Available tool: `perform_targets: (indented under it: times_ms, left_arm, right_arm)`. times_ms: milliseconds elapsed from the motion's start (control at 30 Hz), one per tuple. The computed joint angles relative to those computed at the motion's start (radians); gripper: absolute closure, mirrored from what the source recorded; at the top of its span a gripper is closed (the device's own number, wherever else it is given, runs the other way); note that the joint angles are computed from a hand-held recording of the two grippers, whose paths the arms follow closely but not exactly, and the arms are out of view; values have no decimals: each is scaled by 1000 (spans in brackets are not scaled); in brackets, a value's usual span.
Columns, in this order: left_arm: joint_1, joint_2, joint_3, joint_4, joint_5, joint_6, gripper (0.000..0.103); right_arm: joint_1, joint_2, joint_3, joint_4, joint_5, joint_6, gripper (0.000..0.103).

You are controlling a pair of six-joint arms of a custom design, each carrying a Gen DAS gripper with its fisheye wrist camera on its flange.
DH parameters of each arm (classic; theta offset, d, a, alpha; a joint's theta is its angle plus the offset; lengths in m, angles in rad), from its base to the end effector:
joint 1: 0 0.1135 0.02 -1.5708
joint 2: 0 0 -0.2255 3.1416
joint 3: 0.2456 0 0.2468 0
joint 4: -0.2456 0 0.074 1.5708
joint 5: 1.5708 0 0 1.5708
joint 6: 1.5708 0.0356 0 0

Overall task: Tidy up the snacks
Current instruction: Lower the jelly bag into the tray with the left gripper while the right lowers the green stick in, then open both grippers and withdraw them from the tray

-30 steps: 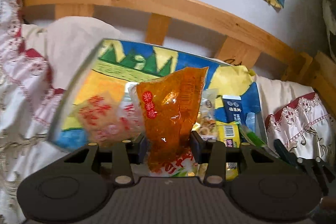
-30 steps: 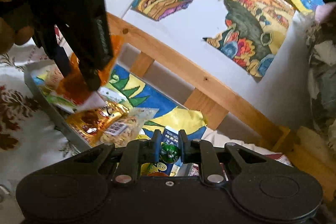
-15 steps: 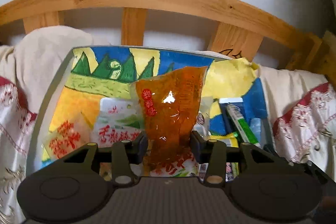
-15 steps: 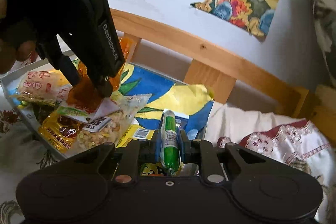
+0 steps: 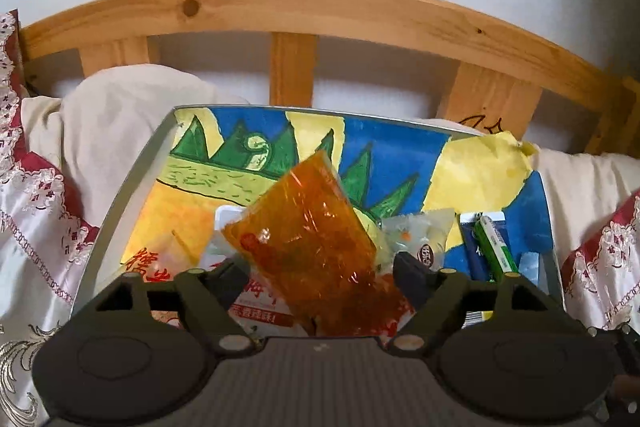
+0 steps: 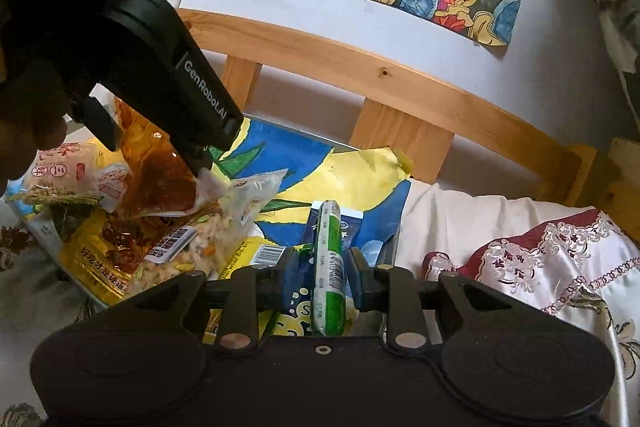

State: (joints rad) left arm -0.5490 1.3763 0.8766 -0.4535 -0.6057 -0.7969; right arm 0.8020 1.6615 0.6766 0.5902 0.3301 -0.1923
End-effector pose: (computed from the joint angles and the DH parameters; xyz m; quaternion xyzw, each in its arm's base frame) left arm 0.2452 -0.1263 0.1885 -0.2024 0.8912 0.0414 0.4039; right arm 0.2323 0.2236 0.1304 -0.3113 0.7648 0.0338 0.5630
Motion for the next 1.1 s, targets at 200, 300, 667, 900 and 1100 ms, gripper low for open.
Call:
perform_targets:
  times_ms: [200, 300, 667, 900, 1100]
  left_arm:
    - [-22, -20, -25, 10, -59, -40, 5]
    - [-34, -36, -37, 16, -79, -47, 2]
    - [-74, -75, -25, -36, -161, -53, 1]
    - [-112, -193, -73, -121, -226, -126, 1]
    - [-167, -309, -115, -257, -297, -220, 1]
  right_arm:
    - [-5, -24, -19, 23, -6, 15, 61]
    - [-12, -38, -24, 28, -14, 32, 54]
    - [-22, -99, -42, 21, -30, 94, 26]
    - [-16, -186, -91, 36, -18, 119, 11]
    - [4, -276, -130, 26, -2, 139, 4]
